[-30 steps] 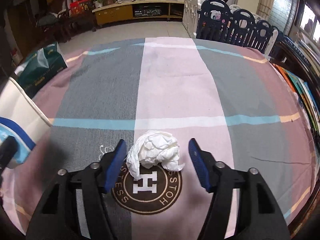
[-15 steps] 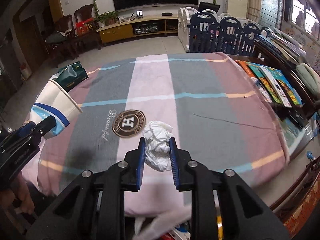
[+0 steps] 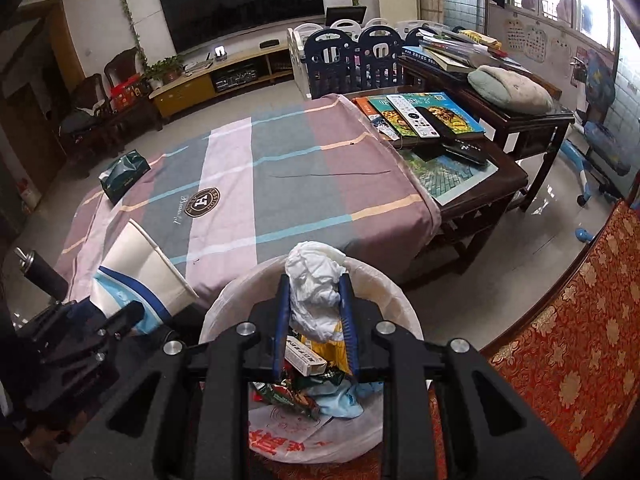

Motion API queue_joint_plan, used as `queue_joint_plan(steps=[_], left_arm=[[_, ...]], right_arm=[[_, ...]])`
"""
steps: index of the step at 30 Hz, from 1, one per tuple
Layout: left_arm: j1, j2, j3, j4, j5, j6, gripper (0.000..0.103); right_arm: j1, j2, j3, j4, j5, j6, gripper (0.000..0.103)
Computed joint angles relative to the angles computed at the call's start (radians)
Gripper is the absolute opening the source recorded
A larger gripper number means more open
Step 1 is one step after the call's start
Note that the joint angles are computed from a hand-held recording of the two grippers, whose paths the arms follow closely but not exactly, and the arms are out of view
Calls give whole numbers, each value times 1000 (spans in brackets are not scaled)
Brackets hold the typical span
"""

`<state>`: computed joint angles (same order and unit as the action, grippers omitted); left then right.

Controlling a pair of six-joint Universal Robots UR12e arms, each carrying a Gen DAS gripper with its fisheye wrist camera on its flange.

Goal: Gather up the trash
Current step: 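Carry the cup and tissue over the wastebasket and open the right tool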

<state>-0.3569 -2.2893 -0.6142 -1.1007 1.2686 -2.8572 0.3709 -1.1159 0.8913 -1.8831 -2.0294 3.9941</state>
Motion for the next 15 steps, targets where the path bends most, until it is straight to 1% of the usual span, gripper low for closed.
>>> queue_joint_plan(steps=[2, 4, 7, 9, 11, 15], left_arm=[[-1, 41, -69, 81, 11, 2, 53], [0, 64, -105, 132, 20, -7, 53], [4, 78, -124, 176, 31, -27, 53], [6, 80, -126, 189, 30, -36, 53], [8, 79, -124, 188, 31, -42, 53], [5, 64, -100, 141, 33, -29, 53]], right_arm=[[7, -5, -1, 15, -27, 8, 24], [7, -14, 3, 19, -22, 22, 24], [13, -6, -24, 62, -34, 39, 24], [18, 11, -61, 110, -39, 53, 24], [20, 23, -85, 139, -35, 64, 24], [25, 53, -137, 221, -35, 85, 24]])
